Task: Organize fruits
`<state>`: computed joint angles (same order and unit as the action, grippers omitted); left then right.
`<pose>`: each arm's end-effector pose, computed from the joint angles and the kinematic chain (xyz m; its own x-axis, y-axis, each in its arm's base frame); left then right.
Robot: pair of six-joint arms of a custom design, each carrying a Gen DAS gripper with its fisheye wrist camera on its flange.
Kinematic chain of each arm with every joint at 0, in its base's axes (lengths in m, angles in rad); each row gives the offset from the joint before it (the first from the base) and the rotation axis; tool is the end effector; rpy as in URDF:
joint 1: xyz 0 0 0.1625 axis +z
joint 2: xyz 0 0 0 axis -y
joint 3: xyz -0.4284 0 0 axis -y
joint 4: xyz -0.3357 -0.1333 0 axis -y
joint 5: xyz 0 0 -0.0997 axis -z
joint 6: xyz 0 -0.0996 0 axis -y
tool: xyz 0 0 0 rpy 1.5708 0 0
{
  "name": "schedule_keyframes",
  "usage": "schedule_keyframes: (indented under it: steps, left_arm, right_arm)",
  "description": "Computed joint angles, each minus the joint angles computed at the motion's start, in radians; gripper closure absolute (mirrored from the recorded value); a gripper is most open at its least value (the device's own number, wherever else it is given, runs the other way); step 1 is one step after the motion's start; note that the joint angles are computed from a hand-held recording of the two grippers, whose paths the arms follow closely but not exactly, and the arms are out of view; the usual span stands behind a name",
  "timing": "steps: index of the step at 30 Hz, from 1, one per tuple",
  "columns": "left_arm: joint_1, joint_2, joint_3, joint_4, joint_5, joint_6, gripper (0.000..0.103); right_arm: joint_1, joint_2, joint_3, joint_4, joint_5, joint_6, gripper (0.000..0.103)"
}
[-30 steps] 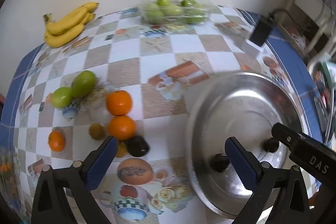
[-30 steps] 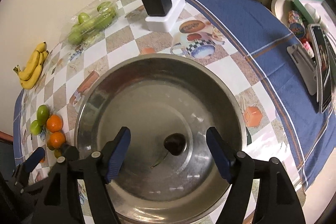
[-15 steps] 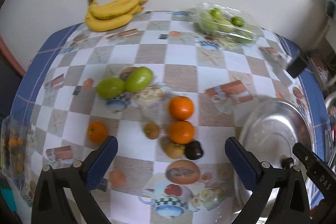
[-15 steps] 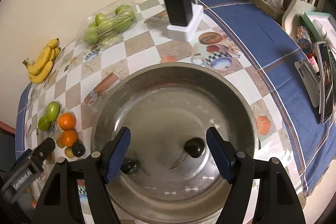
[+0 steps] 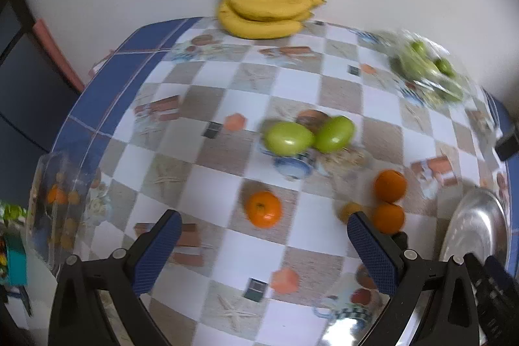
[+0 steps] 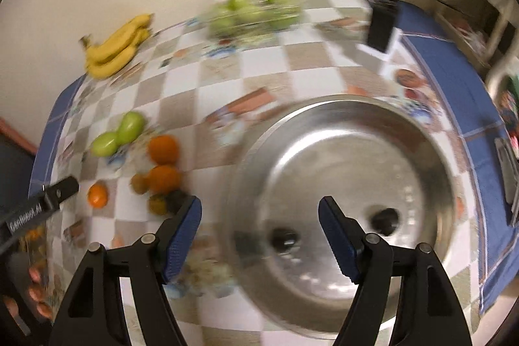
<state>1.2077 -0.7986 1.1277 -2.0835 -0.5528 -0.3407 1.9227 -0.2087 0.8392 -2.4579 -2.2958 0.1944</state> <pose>-0.0534 -0.7544 0.3277 -0.6313 -0.2682 -0.7277 0.1467 0.8800 -0.4517 0.3408 -0.7331 0.0065 -0.8107 0.0773 0.5803 -0.1802 0.9102 -0.3729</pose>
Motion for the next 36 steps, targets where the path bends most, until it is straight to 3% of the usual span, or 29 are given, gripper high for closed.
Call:
schedule_keyframes:
  steps: [10, 14, 22, 29, 36]
  left_arm:
    - [0.049, -0.027, -0.009, -0.030, -0.040, 0.002, 0.000]
    - [0.059, -0.022, -0.002, -0.078, -0.054, 0.042, 0.000]
    - [0.070, 0.006, -0.002, -0.152, -0.085, 0.128, 0.000]
    - [0.085, 0.039, -0.048, -0.074, -0.109, 0.118, 0.000]
    - [0.093, 0.058, -0.083, -0.001, -0.133, 0.103, 0.000]
  right_arm:
    - [0.021, 0.147, -0.267, 0.194, 0.102, -0.058, 0.028]
    - [0.024, 0.189, -0.345, 0.259, 0.078, -0.068, 0.028]
    - [0.004, 0.210, -0.398, 0.313, 0.107, -0.051, 0.028]
    - [-0.010, 0.232, -0.448, 0.362, 0.140, -0.035, 0.028]
    - [-0.012, 0.265, -0.510, 0.380, 0.160, -0.072, 0.028]
